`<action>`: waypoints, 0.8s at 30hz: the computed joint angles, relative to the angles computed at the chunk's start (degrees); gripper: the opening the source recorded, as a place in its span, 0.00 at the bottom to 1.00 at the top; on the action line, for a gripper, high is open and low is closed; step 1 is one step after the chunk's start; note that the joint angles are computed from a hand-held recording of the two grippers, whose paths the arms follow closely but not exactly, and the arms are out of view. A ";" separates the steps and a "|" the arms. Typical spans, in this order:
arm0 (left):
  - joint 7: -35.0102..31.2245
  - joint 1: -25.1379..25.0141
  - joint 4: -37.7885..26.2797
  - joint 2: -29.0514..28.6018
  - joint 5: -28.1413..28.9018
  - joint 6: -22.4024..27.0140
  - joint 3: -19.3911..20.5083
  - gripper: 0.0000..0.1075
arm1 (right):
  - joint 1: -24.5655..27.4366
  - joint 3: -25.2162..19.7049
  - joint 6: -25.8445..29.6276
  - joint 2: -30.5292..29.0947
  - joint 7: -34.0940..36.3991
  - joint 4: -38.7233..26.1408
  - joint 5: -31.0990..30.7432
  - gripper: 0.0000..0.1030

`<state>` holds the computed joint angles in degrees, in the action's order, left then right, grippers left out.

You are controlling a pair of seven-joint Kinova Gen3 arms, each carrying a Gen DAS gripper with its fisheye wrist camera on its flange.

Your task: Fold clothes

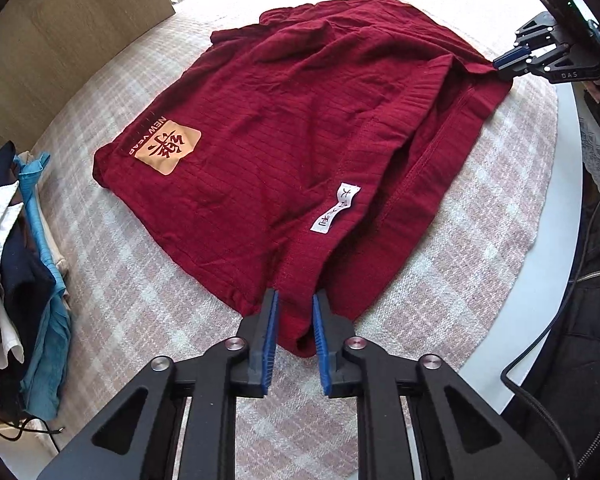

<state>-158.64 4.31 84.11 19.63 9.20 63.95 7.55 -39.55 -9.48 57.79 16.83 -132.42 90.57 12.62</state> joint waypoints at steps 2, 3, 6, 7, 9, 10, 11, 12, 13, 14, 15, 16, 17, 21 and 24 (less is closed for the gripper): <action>-0.73 -0.99 -0.10 -0.58 1.18 0.05 0.01 0.04 | -0.73 0.28 0.74 -0.72 -1.53 -0.29 1.06 0.07; -1.01 -1.55 -0.30 -0.83 1.72 0.43 -0.09 0.03 | -0.94 0.31 1.17 -1.19 -2.19 -0.42 1.46 0.06; -1.72 -3.19 -1.50 -1.07 2.87 2.86 -0.57 0.03 | -0.70 0.23 1.69 -2.96 -4.14 -0.10 1.87 0.06; -1.94 -3.51 -1.51 -1.25 2.89 3.14 -0.77 0.03 | -0.44 0.17 1.73 -3.39 -4.62 0.22 1.93 0.06; -1.99 -3.49 -0.52 -2.09 2.33 2.49 -1.13 0.03 | 0.12 0.00 1.77 -4.24 -5.49 0.87 2.02 0.06; -1.42 -3.07 -0.77 -1.55 1.82 2.25 -1.25 0.03 | 0.37 -0.28 1.24 -4.61 -5.49 1.38 2.03 0.06; -1.00 -2.77 -0.87 -1.16 1.44 1.98 -1.28 0.03 | -0.06 -0.40 0.01 -5.16 -6.22 2.22 2.93 0.06; -1.19 -2.80 -0.35 -1.32 1.55 1.57 -1.15 0.03 | -0.18 -0.57 -0.95 -5.41 -6.18 2.60 2.90 0.07; -1.39 -2.81 0.16 -1.48 1.67 1.16 -1.03 0.03 | 0.75 -1.70 -1.10 -4.70 -5.23 2.14 1.93 0.11; -1.60 -2.81 0.66 -1.64 1.79 0.76 -0.93 0.03 | 1.10 -2.17 -0.69 -3.49 -3.89 1.06 1.02 0.14; -1.96 -2.87 1.15 -1.84 2.08 0.49 -0.77 0.03 | 0.38 -1.77 -0.32 -2.59 -3.11 0.23 1.03 0.20; -2.89 -3.15 1.51 -2.15 2.96 0.80 -0.37 0.04 | -0.34 -1.71 0.37 -1.47 -2.69 -0.80 1.80 0.26; -4.00 -3.44 1.69 -2.41 3.88 1.40 0.01 0.06 | -1.06 -1.60 1.12 -0.36 -2.14 -1.85 2.46 0.28; -6.81 -2.72 2.42 -3.02 4.52 1.76 0.34 0.15 | -3.23 -0.88 4.08 2.77 0.45 -5.01 3.59 0.30; -5.76 -1.13 2.08 -2.33 2.64 0.84 -0.09 0.15 | -3.30 -0.07 4.03 3.90 1.10 -5.42 3.13 0.30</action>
